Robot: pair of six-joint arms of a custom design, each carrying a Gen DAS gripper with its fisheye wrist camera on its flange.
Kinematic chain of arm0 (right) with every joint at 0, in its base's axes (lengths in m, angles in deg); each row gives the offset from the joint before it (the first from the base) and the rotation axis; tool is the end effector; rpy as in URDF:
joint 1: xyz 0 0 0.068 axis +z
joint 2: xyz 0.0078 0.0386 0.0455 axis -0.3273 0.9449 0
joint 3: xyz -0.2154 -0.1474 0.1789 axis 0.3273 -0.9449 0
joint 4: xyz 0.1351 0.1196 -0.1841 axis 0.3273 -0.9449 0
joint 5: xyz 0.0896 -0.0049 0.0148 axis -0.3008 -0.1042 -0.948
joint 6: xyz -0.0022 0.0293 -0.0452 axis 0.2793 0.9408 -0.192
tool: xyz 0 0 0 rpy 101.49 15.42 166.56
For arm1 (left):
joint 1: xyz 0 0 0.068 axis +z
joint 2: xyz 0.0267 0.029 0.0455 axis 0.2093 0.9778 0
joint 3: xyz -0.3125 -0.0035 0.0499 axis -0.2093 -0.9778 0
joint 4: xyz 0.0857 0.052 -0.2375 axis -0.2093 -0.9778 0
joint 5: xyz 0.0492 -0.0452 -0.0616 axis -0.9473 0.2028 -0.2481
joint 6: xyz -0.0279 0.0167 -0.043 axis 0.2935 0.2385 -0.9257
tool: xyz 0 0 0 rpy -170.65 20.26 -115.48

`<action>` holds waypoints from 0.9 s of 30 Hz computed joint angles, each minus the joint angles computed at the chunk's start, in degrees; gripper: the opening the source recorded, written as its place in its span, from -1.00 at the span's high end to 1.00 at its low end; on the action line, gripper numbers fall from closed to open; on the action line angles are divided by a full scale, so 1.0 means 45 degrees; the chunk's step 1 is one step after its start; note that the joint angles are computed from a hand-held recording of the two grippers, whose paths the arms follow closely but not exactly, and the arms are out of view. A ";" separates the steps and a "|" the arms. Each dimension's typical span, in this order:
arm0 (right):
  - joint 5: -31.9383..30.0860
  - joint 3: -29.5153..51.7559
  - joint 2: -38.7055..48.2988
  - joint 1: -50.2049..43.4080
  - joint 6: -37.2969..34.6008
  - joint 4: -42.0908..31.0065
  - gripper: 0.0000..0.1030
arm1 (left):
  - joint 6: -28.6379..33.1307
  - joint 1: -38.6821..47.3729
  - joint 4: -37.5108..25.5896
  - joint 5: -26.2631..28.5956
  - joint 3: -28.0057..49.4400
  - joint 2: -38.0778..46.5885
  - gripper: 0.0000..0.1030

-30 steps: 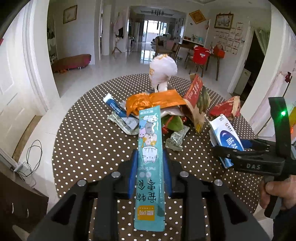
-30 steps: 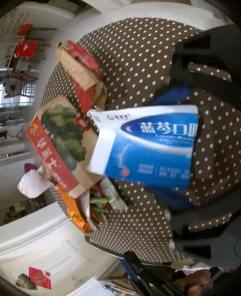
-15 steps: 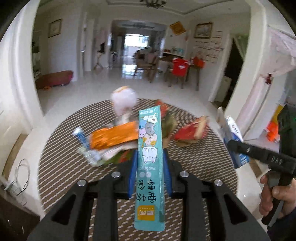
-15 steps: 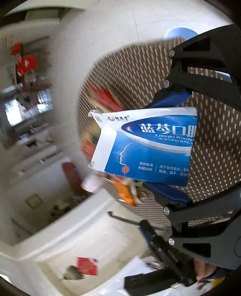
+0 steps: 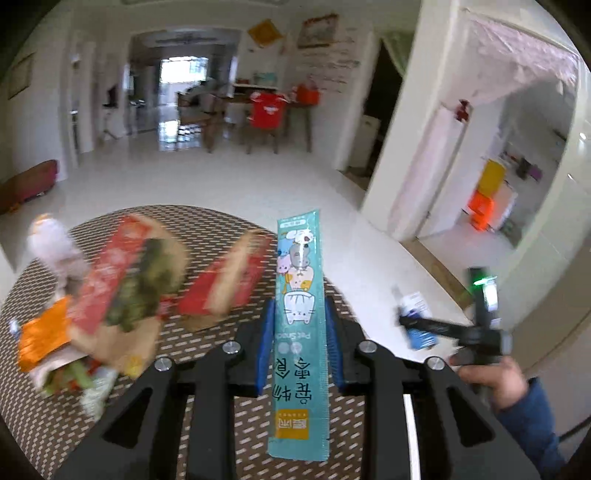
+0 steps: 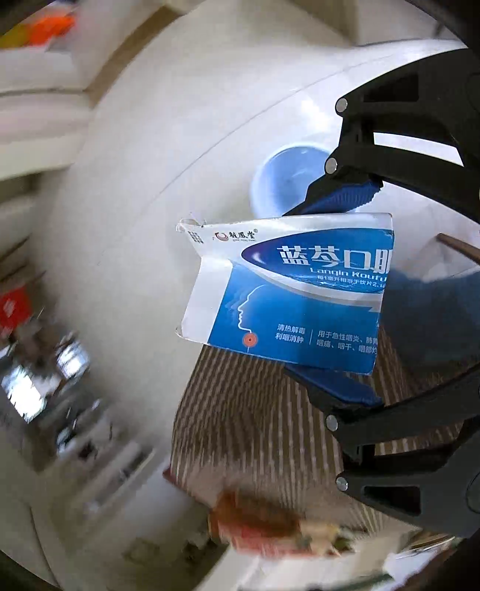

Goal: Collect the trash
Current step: 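Carry both items over the blue bin and open both tools to drop them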

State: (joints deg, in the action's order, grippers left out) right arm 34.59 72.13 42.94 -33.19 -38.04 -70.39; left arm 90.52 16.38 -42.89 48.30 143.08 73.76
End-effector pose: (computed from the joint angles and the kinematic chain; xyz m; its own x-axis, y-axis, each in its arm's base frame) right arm 0.2426 -0.0494 0.2434 -0.7529 0.5436 -0.3710 0.3760 0.8179 0.4354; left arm 0.2994 0.0040 0.3254 -0.6356 0.2140 -0.7418 0.4904 0.8540 -0.1738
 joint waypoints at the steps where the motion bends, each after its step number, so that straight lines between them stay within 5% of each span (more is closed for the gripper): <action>1: -0.0200 -0.0117 0.0573 -0.0444 -0.0173 0.0326 -0.46 | -0.0134 -0.0503 0.0126 -0.0221 0.0044 0.0173 0.51; 7: -0.0673 -0.0143 0.3352 -0.2400 -0.0580 0.1455 -0.87 | -0.0815 -0.3027 0.0650 -0.1226 0.0521 0.1648 0.51; 17: -0.0815 -0.0363 -0.1094 -0.4321 -0.0015 0.0272 -0.88 | -0.1691 -0.6566 0.0550 -0.2125 0.2889 0.5762 0.51; 24: -0.1057 0.0801 -0.3023 -0.5293 -0.0116 -0.1332 -0.88 | -0.1830 -0.8114 -0.1290 -0.2623 0.6762 1.0252 0.48; 25: -0.0990 0.0542 -0.3363 -0.5238 -0.0037 -0.1259 -0.88 | -0.1668 -0.8195 -0.1455 -0.2699 0.7101 1.0665 0.37; 27: -0.0955 0.0902 -0.3655 -0.5271 -0.0021 -0.1686 -0.88 | -0.1745 -0.8294 -0.2168 -0.2640 0.8121 1.1527 -0.63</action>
